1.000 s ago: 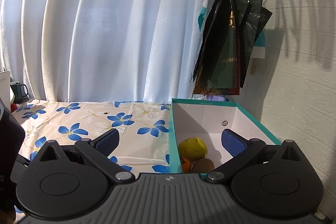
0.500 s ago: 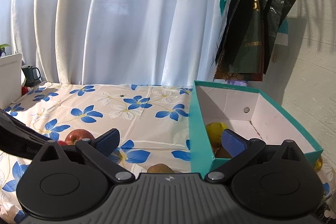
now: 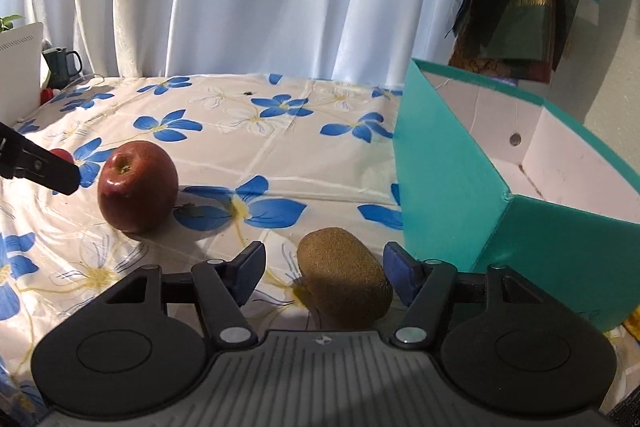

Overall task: Organize fruits
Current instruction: 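Lift the cherry tomato with the left gripper while the right gripper grasps the brown kiwi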

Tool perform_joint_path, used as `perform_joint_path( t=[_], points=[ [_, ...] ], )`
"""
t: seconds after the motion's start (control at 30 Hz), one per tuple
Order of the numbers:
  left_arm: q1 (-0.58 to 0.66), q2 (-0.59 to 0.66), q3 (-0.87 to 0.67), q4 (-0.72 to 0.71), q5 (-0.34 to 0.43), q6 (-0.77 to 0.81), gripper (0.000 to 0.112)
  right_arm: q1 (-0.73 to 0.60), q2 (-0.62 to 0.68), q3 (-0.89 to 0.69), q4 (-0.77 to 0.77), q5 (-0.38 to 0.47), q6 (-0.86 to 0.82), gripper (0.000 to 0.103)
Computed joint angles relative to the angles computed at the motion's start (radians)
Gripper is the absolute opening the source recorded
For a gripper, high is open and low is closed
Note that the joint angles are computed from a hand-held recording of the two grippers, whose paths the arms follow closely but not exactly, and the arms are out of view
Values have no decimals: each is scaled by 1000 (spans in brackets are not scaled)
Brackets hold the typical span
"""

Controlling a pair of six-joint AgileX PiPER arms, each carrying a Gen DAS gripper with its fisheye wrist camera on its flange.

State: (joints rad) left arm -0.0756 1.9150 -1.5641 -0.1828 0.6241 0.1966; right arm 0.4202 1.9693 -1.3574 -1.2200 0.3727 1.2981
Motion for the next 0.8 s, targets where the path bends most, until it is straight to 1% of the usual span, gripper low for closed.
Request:
perform_joint_path(
  t=[0.03,0.07,0.2,0.33,0.6,0.67,0.73,0.77,0.8],
  points=[
    [1,0,0,2,1,-5,28,5,1,12,-52,1,45,67],
    [1,0,-1,4,3,-7,28,10,3,13,-65,9,50,68],
    [-1,0,-2,9,5,-14,28,32,26,-22,4,77,-66,68],
    [-4,6,-11,9,14,-17,28,34,35,-48,53,101,-98,68],
    [-1,17,-24,-33,24,29,28,70,94,-128,75,231,-132,65],
    [1,19,-26,-46,25,42,28,76,101,-136,73,252,-136,63],
    [4,23,-31,-62,29,59,29,86,118,-156,69,295,-147,57],
    [7,25,-33,-72,31,70,29,89,123,-160,63,304,-141,57],
    [9,27,-34,-79,33,78,29,92,127,-166,63,314,-141,54]
  ],
)
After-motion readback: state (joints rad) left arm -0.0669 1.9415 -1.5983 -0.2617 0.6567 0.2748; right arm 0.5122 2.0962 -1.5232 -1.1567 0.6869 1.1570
